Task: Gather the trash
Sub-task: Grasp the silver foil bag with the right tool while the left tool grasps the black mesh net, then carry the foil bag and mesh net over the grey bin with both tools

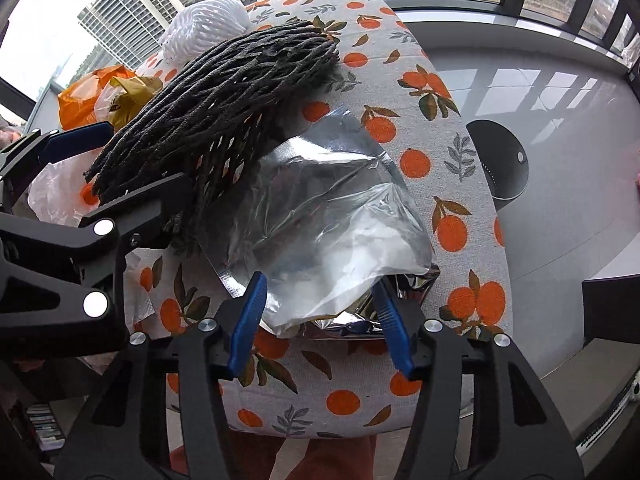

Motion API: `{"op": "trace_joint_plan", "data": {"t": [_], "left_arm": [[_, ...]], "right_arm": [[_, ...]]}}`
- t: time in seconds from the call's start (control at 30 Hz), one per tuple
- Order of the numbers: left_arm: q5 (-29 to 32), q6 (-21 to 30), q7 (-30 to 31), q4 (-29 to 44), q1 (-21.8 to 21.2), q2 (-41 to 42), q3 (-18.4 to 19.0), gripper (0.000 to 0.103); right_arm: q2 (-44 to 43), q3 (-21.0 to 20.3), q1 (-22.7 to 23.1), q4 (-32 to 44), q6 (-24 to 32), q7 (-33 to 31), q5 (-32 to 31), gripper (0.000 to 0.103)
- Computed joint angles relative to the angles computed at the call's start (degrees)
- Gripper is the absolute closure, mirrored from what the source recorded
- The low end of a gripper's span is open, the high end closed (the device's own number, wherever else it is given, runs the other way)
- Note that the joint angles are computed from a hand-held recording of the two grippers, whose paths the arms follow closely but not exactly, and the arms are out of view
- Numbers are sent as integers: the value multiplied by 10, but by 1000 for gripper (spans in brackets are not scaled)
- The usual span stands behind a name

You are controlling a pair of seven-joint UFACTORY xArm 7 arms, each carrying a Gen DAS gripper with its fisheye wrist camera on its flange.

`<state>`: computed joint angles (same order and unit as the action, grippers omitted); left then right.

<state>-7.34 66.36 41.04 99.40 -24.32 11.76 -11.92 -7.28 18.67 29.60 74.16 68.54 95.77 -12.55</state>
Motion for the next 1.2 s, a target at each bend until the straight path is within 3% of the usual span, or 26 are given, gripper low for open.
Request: {"op": "trace_joint_plan", "data": {"t": [0.03, 0.07, 0.13, 0.2, 0.33, 0.53, 0.97, 1.07, 1.2], "left_arm": [[2, -3, 3, 1, -1, 3, 0, 19], [6, 8, 2, 11, -2, 13, 0, 50], [2, 62, -13, 56, -3, 45, 1, 71], [-11, 76, -17, 68, 0, 53, 1, 84], [-30, 72, 0, 62, 7, 41, -1, 88], [-47, 84, 17, 69, 12, 26, -1, 90], [-99, 187, 24, 198, 17, 33, -7, 90], [-95, 187, 11, 220, -2, 38, -13, 90], [-69, 188, -37, 269, -51, 68, -21, 90]], "right_arm": [[-3, -2, -1, -8, -16, -3, 2, 66], [-1, -2, -1, -8, -22, -5, 2, 66], [2, -2, -2, -1, -16, -11, -5, 72], [-3, -3, -3, -5, -22, -12, -5, 79], [-8, -1, -7, 3, -5, -10, -11, 84], [-6, 9, -7, 49, 72, 7, -28, 86], [23, 38, 42, 237, 357, 94, -103, 86], [-5, 38, 45, 229, 395, 101, -105, 86], [-89, 25, 19, 158, 396, 56, -88, 86]]}}
